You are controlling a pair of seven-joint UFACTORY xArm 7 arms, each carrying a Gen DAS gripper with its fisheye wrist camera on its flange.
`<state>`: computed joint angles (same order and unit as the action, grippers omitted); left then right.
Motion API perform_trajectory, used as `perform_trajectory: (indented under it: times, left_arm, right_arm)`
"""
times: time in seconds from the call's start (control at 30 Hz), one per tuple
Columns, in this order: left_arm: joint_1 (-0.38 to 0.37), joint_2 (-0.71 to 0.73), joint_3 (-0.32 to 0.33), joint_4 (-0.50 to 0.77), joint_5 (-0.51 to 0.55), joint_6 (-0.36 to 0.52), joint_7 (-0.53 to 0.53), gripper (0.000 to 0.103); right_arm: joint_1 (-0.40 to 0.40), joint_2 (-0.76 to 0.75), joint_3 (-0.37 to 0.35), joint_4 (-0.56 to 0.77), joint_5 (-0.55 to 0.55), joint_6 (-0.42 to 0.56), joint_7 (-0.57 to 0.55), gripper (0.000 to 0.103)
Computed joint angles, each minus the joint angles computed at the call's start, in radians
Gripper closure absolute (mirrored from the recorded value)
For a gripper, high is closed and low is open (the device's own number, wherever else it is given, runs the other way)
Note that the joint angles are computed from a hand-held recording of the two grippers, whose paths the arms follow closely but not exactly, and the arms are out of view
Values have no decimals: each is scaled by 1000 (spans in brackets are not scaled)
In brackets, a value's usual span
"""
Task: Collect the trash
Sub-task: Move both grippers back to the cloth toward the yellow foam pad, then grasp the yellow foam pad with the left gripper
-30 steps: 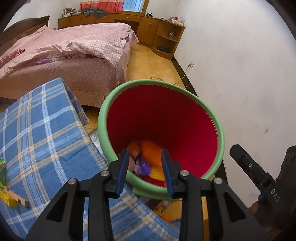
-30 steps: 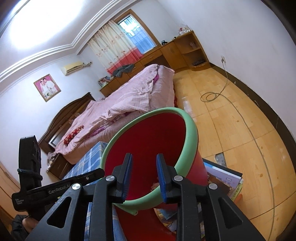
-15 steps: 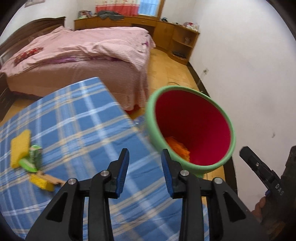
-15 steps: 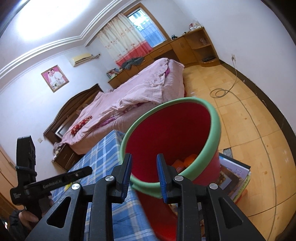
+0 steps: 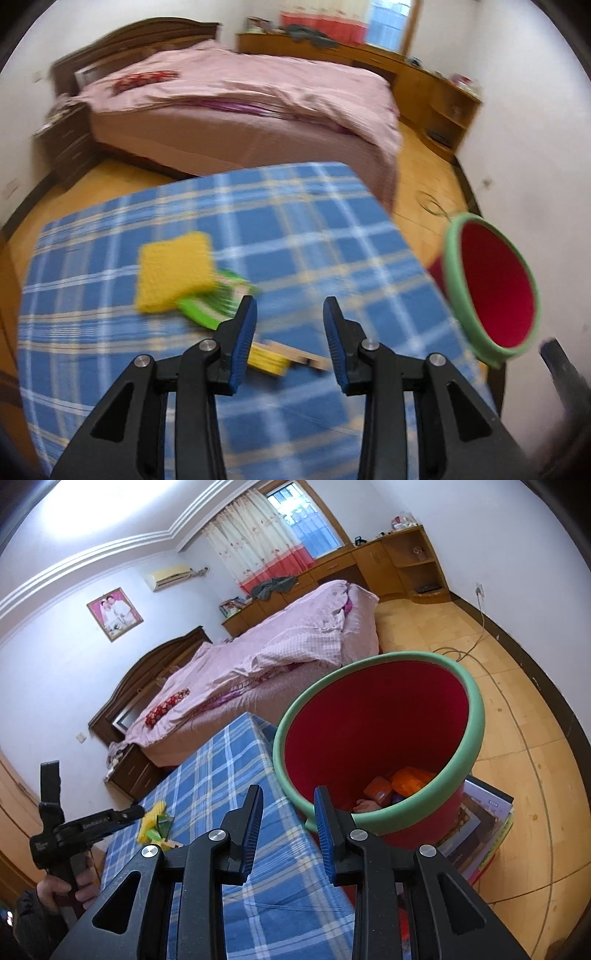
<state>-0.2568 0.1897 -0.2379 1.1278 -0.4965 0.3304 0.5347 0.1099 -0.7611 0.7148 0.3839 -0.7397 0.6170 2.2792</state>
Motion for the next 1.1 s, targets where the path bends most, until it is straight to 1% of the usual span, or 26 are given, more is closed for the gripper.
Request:
perform_trajectory:
  times: [0.03,0.1,0.27,0.4,0.53,0.6,0.63,0.7,0.87,0.9,0.97,1.0,1.03,1.07,1.1]
  left_arm:
    - [3,16,13,9,9,-20,-15,60]
    - [16,44,22,30,22,-27,-31,59]
    - [45,135,42,112,102,-12,-104,59]
    - [70,209,37,181,136,6,-144,59]
    - [66,286,55,259,208,36,-194,59]
    - [73,307,48,277,222,40,-203,58]
    - [82,309,36,271,219,18,-196,56]
    - [100,314,12,271,212,9,-178,55]
    - [62,306,41,241,269,-46,-221,56]
    - [58,302,43,232,281,-56,-226,65]
    - [76,291,20,216,281,-65,-209,77]
    - [81,286,14,209,279,-67,-206,85]
    - [95,281,0,204,269,-68,-197,88]
    - [107,279,-10,203,259,-64,-187,100]
    - [117,274,-19,201,247,-53,-180,103]
  right_arm:
    - [-10,14,10,10,-3,2,5,74]
    - [-26,49,22,29,-14,2,13,74]
    - [-49,127,20,62,-61,-15,44,74]
    - [-43,174,31,96,-110,29,91,74]
    - [-13,227,2,122,-162,63,115,74]
    - [1,252,-18,130,-187,69,131,74]
    - [9,263,-26,134,-197,75,139,74]
    - [26,284,-47,137,-222,75,157,74]
    - [71,330,-101,149,-280,73,187,74]
    - [83,336,-112,150,-288,74,191,74]
    - [106,345,-134,151,-303,79,200,74]
    - [118,349,-143,153,-309,84,204,74]
    - [131,353,-154,154,-314,88,208,74]
    - [143,354,-164,154,-320,90,214,74]
    - [155,361,-172,158,-326,96,219,74]
